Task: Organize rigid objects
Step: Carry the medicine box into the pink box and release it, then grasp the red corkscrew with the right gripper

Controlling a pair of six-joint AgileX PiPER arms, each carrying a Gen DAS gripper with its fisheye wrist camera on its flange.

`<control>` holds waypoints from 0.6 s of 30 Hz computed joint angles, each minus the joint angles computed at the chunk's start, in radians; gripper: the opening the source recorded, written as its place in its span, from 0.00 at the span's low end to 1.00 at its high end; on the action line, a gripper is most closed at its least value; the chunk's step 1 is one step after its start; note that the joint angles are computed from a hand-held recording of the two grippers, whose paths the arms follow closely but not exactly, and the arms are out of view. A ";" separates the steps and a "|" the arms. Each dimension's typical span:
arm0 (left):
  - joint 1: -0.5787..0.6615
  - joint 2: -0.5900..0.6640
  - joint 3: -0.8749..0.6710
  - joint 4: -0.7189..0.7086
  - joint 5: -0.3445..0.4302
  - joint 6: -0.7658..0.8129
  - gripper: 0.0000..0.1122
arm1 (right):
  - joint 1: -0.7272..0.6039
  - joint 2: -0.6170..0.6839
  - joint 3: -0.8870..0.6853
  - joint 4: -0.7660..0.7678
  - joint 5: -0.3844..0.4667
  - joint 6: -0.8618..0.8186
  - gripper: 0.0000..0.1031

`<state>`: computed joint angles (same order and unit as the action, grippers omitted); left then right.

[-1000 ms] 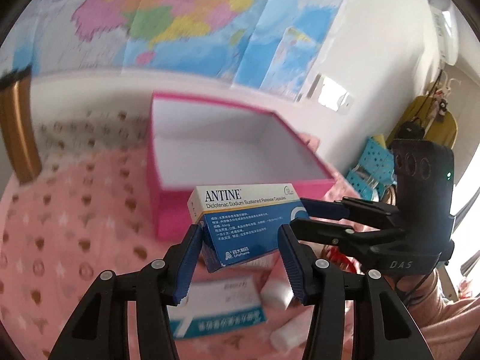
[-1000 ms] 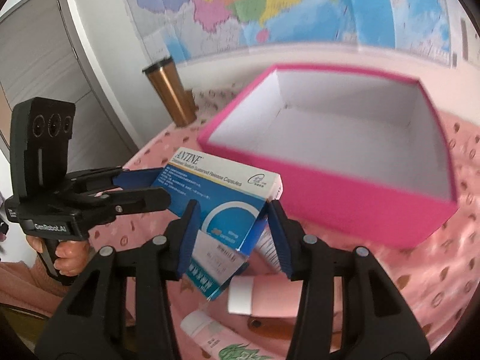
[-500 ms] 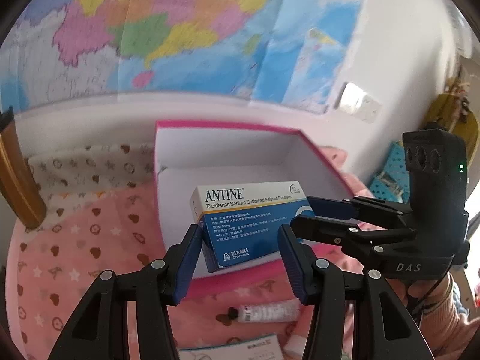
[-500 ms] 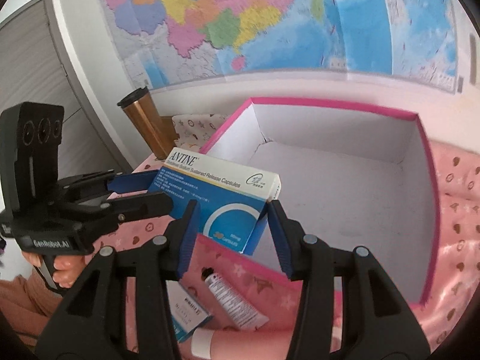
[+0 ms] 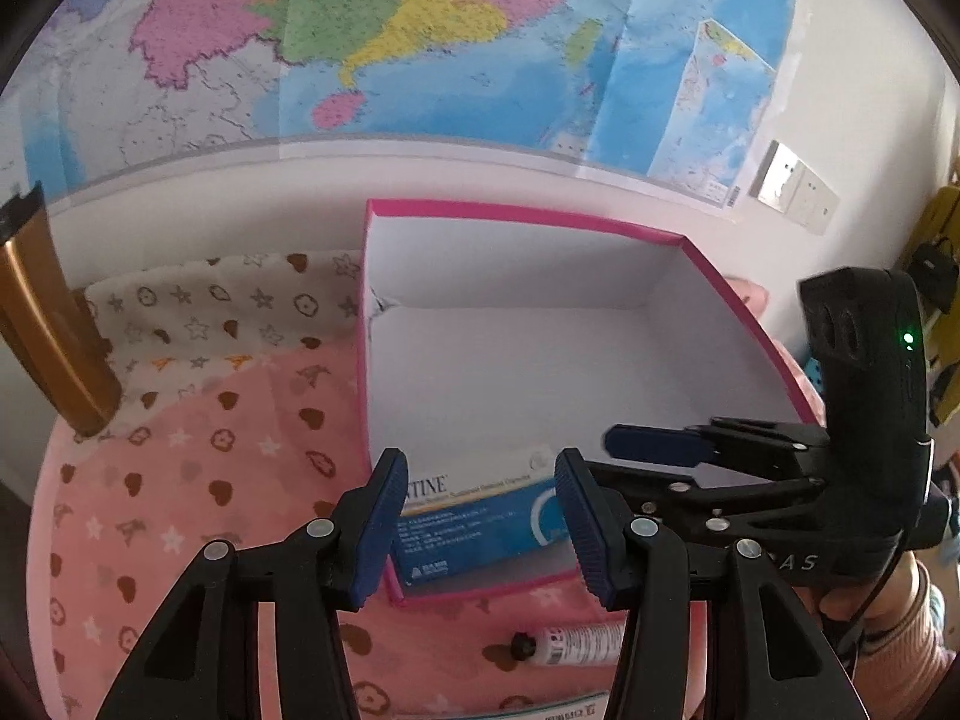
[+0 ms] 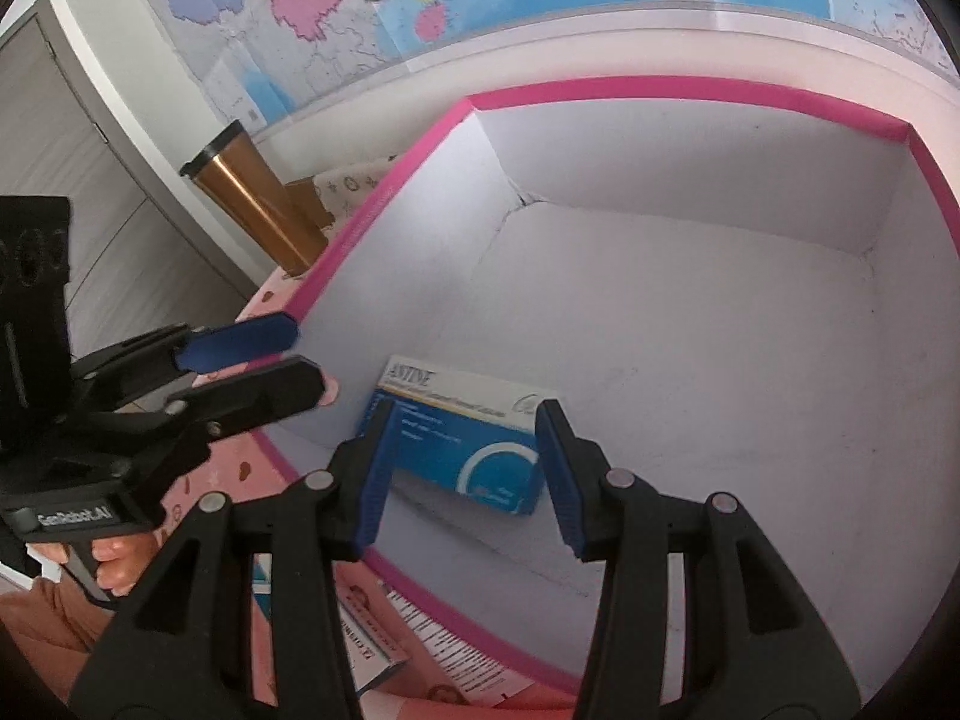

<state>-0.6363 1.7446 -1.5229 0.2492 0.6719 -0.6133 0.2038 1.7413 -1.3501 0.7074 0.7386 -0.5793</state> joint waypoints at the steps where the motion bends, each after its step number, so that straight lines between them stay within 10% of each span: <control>1: -0.010 -0.010 0.013 0.039 -0.007 -0.034 0.46 | -0.013 -0.032 0.035 0.027 -0.018 -0.033 0.48; 9: -0.110 -0.173 0.256 0.090 -0.210 -0.040 0.52 | -0.230 -0.413 0.390 0.241 -0.036 -0.374 0.50; 18: -0.197 -0.087 0.267 -0.282 -0.280 0.291 0.52 | -0.432 -0.533 0.631 0.071 -0.041 -0.317 0.51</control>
